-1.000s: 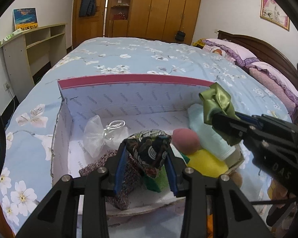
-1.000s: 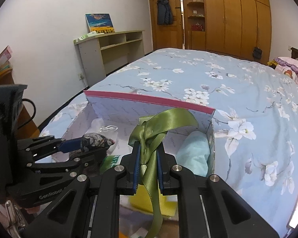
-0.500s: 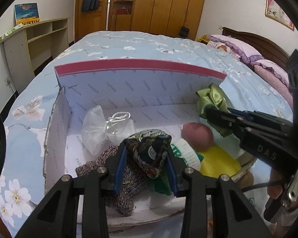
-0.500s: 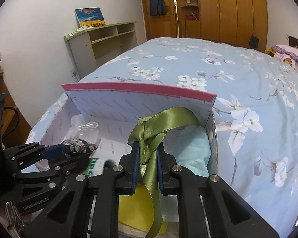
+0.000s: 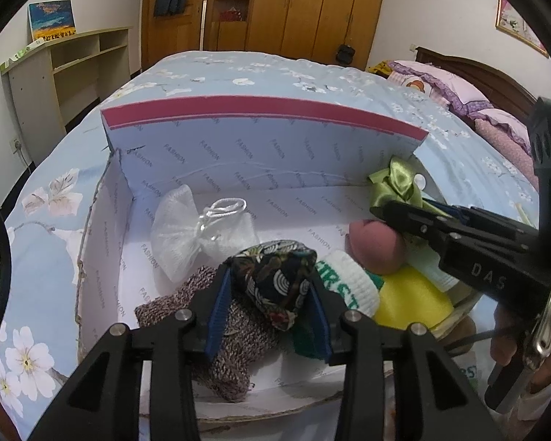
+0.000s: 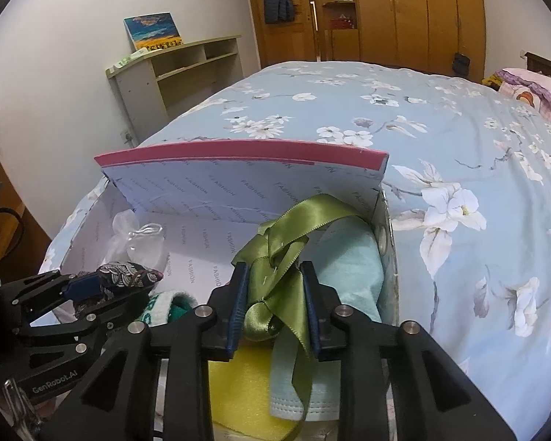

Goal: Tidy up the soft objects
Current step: 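Lower the pouch into the box with the left gripper while the right lowers the ribbon, then withdraw both open grippers from the box toward the remaining items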

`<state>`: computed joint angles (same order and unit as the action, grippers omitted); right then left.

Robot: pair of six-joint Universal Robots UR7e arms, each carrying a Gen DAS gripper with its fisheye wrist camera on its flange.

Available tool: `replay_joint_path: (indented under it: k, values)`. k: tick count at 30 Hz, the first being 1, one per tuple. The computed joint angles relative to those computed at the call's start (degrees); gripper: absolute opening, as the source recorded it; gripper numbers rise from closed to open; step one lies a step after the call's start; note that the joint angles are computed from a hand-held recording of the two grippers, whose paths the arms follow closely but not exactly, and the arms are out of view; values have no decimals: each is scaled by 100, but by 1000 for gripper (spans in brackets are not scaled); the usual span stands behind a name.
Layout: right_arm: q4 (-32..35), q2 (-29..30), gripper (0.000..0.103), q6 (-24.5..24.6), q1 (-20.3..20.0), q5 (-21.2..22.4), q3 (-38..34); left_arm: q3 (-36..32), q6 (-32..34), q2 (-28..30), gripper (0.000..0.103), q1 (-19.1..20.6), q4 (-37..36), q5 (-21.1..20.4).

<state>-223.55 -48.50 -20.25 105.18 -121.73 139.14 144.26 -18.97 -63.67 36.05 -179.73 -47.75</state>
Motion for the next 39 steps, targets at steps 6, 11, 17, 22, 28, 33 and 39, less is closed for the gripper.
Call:
replay_joint_path:
  k: [6, 11, 17, 22, 28, 33, 39]
  values:
    - [-136, 11, 38, -11, 47, 8, 24, -5, -66, -26, 49, -31, 91, 18]
    - [-199, -2, 38, -78, 101, -29, 55, 40, -135, -88, 49, -82, 104, 11]
    - [-220, -75, 38, -52, 173, -24, 121, 123, -313, -239, 50, -156, 249, 47]
    - [-262, -92, 38, -97, 283, -48, 197, 219, -440, -384, 50, -227, 367, 86]
    - [-456, -102, 38, -36, 448, -115, 333, 325, -642, -596, 50, -363, 571, 131]
    - [-551, -159, 38, 35, 604, -152, 466, 444, -848, -808, 50, -542, 744, 149]
    - [-569, -194, 38, 137, 749, -242, 563, 569, -1080, -1079, 50, -773, 1061, 165]
